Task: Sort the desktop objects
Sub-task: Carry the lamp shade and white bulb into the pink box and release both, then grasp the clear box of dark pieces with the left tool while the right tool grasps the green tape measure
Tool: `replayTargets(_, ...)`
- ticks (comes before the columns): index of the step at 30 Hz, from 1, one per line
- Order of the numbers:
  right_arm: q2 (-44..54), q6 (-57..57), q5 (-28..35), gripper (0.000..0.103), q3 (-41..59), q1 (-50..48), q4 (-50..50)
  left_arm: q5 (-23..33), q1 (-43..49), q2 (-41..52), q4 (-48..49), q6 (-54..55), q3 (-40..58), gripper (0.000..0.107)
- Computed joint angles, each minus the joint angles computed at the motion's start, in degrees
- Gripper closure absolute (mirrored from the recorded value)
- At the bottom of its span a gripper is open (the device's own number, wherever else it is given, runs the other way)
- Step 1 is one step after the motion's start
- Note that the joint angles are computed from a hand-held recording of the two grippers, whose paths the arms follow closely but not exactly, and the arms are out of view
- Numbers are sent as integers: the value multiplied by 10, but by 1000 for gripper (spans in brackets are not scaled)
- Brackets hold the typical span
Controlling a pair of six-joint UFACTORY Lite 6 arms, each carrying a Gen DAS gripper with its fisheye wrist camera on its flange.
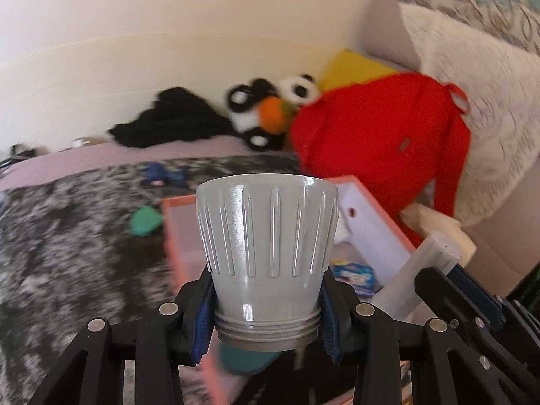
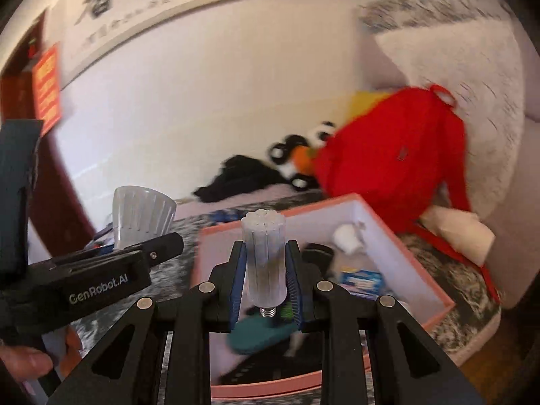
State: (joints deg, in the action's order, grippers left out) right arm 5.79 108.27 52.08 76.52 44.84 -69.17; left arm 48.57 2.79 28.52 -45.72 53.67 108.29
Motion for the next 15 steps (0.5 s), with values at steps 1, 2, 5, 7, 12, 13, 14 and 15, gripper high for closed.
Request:
replayTargets(1,-15,5,-10,78,-21,-14,1,-12,-15,4,6,-6,-1,63)
replayTargets(2,-29,7,-27,78,-41,-34,2,-21,-28,7,9,-8,-4,63)
replayTargets(5,-40,18,-82,75,-74,-87,1,-62,-61,15,40,-17,-11,49)
replayTargets(7,-28,17,-68,48,-73,-105,25,-132,-76,6,80,-49,-36,26)
replayTargets(12,-57,91,-96,26,-116,-129,-12,-63,-35,76,42,-70,66,9)
replayTargets(13,-57,95,-90,26,-116,-126,-16,-52,-28,88,43,-77,85,9)
replayTargets(14,-50,88,-73,25,-107,-117,-17,-50,-21,93,40,-76,93,9)
replayTargets(15,-43,83,-62,25,-98,-110,-17,-51,-14,94,35,-71,95,9)
